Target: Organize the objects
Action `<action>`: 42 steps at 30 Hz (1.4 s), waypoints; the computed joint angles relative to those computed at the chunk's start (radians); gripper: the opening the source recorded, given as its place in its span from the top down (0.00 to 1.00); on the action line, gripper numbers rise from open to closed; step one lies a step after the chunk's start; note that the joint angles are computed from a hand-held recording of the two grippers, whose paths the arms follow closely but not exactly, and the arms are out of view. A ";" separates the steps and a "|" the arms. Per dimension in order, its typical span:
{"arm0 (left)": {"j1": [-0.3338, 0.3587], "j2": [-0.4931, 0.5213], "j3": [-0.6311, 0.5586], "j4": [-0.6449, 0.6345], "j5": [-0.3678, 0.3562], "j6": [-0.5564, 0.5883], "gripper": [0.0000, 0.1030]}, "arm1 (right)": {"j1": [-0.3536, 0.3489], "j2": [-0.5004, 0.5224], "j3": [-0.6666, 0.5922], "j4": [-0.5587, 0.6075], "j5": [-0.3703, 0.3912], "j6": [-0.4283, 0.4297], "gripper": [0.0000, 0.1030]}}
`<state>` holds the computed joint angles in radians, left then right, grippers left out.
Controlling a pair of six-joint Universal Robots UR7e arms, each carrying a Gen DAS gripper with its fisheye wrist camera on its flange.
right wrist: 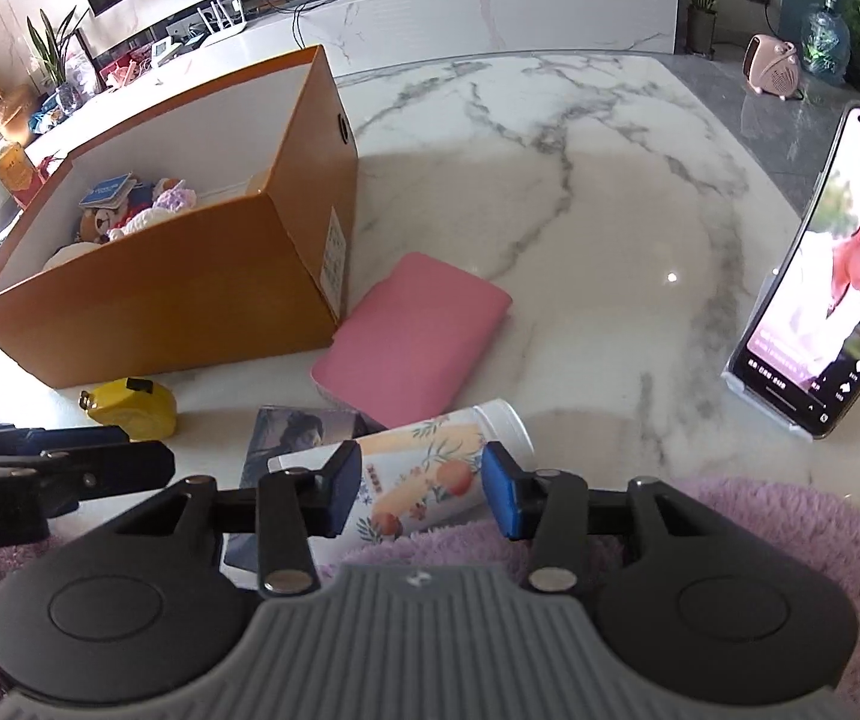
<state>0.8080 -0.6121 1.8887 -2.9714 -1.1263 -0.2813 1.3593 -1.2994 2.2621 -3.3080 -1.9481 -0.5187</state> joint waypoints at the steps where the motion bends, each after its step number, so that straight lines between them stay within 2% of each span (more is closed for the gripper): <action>1: 0.000 0.008 -0.003 0.007 -0.003 -0.007 0.39 | -0.003 -0.002 0.000 0.009 0.002 0.001 0.54; 5: 0.001 0.037 -0.019 0.031 -0.008 -0.035 0.38 | -0.002 0.006 -0.012 0.033 -0.018 0.004 0.56; 9: -0.003 0.051 -0.021 -0.002 -0.008 -0.017 0.38 | -0.002 0.016 -0.026 0.051 -0.031 0.014 0.56; 12: -0.007 0.059 -0.036 0.035 0.022 -0.020 0.38 | 0.002 0.029 -0.044 0.075 -0.051 0.021 0.52; 17: -0.003 0.064 -0.046 0.078 0.006 -0.002 0.33 | 0.007 0.051 -0.075 0.107 -0.080 0.057 0.47; 21: -0.019 0.081 -0.053 0.106 0.036 0.045 0.32 | -0.006 0.043 -0.094 0.158 -0.059 0.096 0.45; 26: -0.022 0.101 -0.076 0.112 0.025 0.068 0.23 | -0.011 0.040 -0.094 0.166 -0.046 0.101 0.45; 29: -0.024 0.117 -0.102 0.147 0.029 0.067 0.22 | -0.014 0.037 -0.095 0.171 -0.036 0.106 0.45; 32: -0.038 0.141 -0.114 0.145 0.066 0.087 0.20 | -0.017 0.034 -0.098 0.182 -0.027 0.116 0.45; 35: -0.043 0.153 -0.125 0.146 0.097 0.085 0.20 | -0.017 0.035 -0.100 0.185 -0.027 0.119 0.45; 37: -0.043 0.151 -0.129 0.158 0.109 0.083 0.26 | -0.015 0.038 -0.102 0.185 -0.032 0.120 0.44; 42: -0.038 0.123 -0.113 0.194 0.132 0.046 0.27 | -0.005 0.051 -0.108 0.185 -0.062 0.116 0.44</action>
